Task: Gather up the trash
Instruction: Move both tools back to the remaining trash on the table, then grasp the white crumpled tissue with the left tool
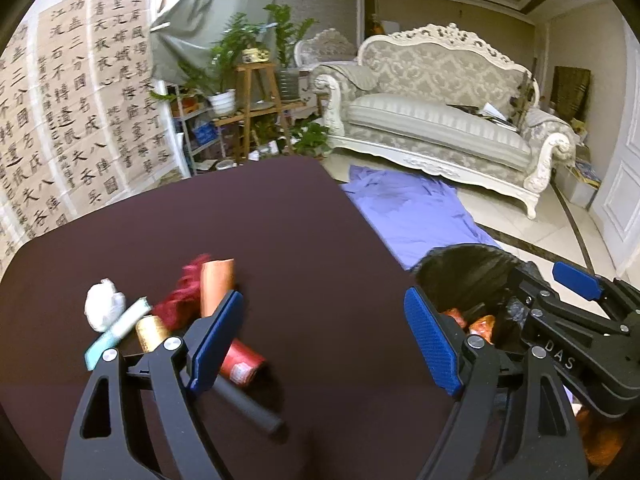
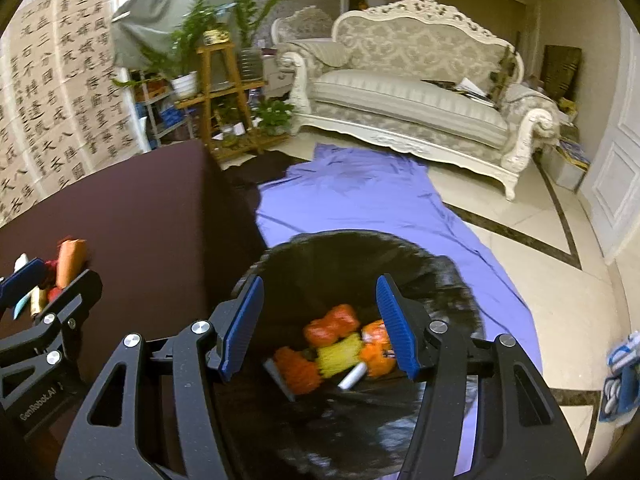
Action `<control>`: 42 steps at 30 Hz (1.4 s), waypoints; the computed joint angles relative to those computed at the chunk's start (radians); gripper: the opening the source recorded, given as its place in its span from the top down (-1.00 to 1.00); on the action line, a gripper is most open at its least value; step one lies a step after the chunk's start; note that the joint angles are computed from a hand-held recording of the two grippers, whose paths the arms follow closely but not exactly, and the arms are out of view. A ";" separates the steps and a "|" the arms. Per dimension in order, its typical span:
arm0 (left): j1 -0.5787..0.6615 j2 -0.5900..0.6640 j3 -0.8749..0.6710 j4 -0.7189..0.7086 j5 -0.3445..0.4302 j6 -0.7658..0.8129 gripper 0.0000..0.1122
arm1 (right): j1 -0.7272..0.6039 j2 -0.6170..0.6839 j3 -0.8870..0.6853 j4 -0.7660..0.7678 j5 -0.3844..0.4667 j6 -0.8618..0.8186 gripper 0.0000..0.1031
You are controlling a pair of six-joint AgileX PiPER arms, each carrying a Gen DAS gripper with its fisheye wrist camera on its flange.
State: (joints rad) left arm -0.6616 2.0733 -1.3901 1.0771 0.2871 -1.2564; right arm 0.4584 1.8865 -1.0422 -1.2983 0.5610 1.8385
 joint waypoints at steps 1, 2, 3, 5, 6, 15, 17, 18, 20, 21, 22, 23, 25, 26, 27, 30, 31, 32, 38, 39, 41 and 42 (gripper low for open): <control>0.008 -0.013 0.020 0.031 -0.003 -0.031 -0.43 | 0.011 0.006 -0.010 0.006 0.000 -0.006 -0.11; 0.017 -0.025 0.039 0.063 -0.005 -0.063 -0.43 | 0.021 0.009 -0.018 0.013 0.001 -0.011 -0.11; 0.032 -0.041 0.067 0.108 -0.008 -0.106 -0.43 | 0.036 0.017 -0.032 0.022 0.002 -0.019 -0.11; 0.055 -0.061 0.103 0.157 -0.013 -0.154 -0.43 | 0.061 0.034 -0.062 0.043 0.003 -0.043 -0.11; 0.073 -0.074 0.125 0.184 -0.013 -0.180 -0.43 | 0.068 0.038 -0.069 0.046 0.003 -0.048 -0.11; 0.206 -0.091 0.172 0.253 0.012 -0.251 -0.43 | 0.130 0.120 -0.216 0.148 0.005 -0.173 -0.11; 0.230 -0.080 0.165 0.253 0.018 -0.251 -0.43 | 0.139 0.143 -0.256 0.175 0.008 -0.209 -0.11; 0.247 -0.066 0.149 0.218 0.020 -0.210 -0.43 | 0.142 0.154 -0.277 0.190 0.008 -0.231 -0.11; 0.267 -0.050 0.130 0.172 0.015 -0.160 -0.43 | 0.147 0.175 -0.317 0.219 0.010 -0.271 -0.11; 0.279 -0.037 0.116 0.135 0.011 -0.120 -0.43 | 0.149 0.187 -0.341 0.236 0.012 -0.295 -0.11; 0.288 -0.029 0.105 0.108 0.009 -0.090 -0.43 | 0.151 0.199 -0.364 0.253 0.014 -0.318 -0.11; 0.297 -0.020 0.094 0.077 0.005 -0.056 -0.43 | 0.155 0.208 -0.375 0.258 0.014 -0.325 -0.11; 0.319 0.005 0.056 -0.050 -0.007 0.079 -0.43 | 0.160 0.233 -0.424 0.291 0.019 -0.371 -0.11; 0.329 0.010 0.049 -0.096 -0.015 0.127 -0.43 | 0.162 0.243 -0.442 0.304 0.021 -0.390 -0.11; 0.342 0.020 0.032 -0.183 -0.023 0.215 -0.42 | 0.165 0.254 -0.465 0.319 0.024 -0.411 -0.11; 0.362 0.035 0.005 -0.374 -0.028 0.411 -0.23 | 0.173 0.288 -0.526 0.357 0.034 -0.465 -0.11; 0.367 0.038 0.001 -0.421 -0.029 0.462 -0.16 | 0.175 0.298 -0.546 0.371 0.038 -0.484 -0.11; 0.372 0.045 -0.009 -0.483 -0.026 0.528 -0.10 | 0.176 0.307 -0.565 0.384 0.042 -0.502 -0.11; 0.387 0.059 -0.023 -0.617 -0.032 0.687 0.26 | 0.188 0.358 -0.652 0.439 0.060 -0.576 -0.11; 0.388 0.058 -0.018 -0.625 -0.038 0.700 0.26 | 0.190 0.364 -0.660 0.447 0.061 -0.584 -0.11; 0.386 0.055 -0.007 -0.583 -0.049 0.666 0.29 | 0.191 0.374 -0.676 0.460 0.064 -0.599 -0.11; 0.385 0.054 -0.002 -0.557 -0.054 0.645 0.30 | 0.192 0.379 -0.684 0.469 0.064 -0.608 -0.11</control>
